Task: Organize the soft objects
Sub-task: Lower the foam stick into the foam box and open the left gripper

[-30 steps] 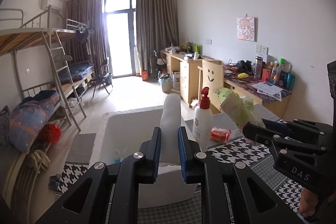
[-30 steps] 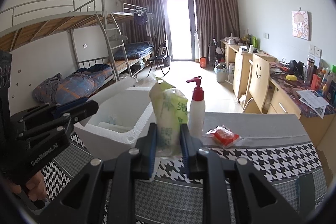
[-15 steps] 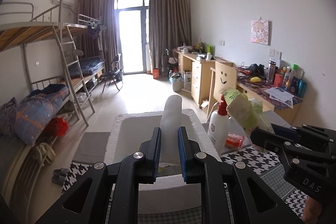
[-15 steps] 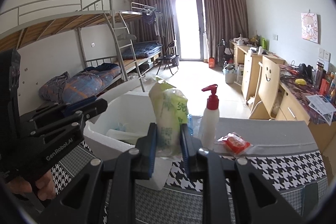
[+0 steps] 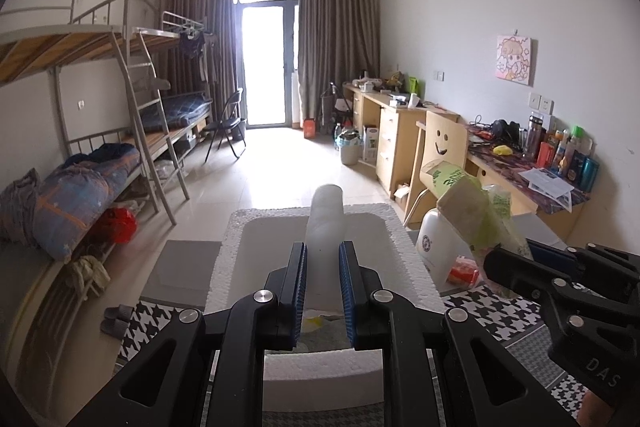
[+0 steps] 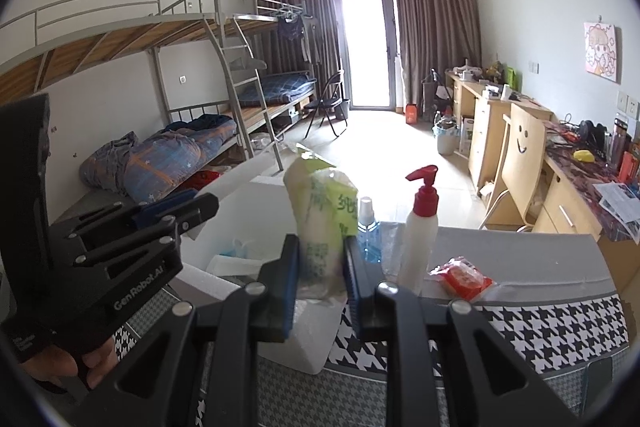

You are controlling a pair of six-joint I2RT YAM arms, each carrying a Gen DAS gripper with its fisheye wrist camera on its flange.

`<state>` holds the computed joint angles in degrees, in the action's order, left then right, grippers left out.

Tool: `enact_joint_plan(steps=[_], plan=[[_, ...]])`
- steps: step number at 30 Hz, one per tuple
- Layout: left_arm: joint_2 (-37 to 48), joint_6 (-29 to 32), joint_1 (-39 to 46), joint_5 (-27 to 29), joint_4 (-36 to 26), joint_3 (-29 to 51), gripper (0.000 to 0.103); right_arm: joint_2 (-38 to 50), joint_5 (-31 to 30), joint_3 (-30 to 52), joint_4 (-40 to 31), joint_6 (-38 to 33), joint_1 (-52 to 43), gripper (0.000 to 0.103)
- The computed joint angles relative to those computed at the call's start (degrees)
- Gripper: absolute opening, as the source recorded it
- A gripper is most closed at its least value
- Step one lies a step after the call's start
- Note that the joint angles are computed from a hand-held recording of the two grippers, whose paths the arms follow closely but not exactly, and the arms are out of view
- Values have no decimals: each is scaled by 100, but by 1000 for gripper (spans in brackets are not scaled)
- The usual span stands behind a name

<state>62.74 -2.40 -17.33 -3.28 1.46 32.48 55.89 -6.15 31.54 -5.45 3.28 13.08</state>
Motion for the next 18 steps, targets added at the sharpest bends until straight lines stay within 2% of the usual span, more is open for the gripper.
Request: enact_joint_plan(steps=[13, 17, 18], plan=[[507, 58, 158, 158, 226, 137, 18, 199, 52, 83, 38, -20, 29, 25], [639, 158, 144, 85, 323, 144, 27, 255, 33, 89, 78, -9, 19, 25], [658, 107, 147, 3, 327, 143, 39, 270, 14, 83, 105, -17, 8, 25]])
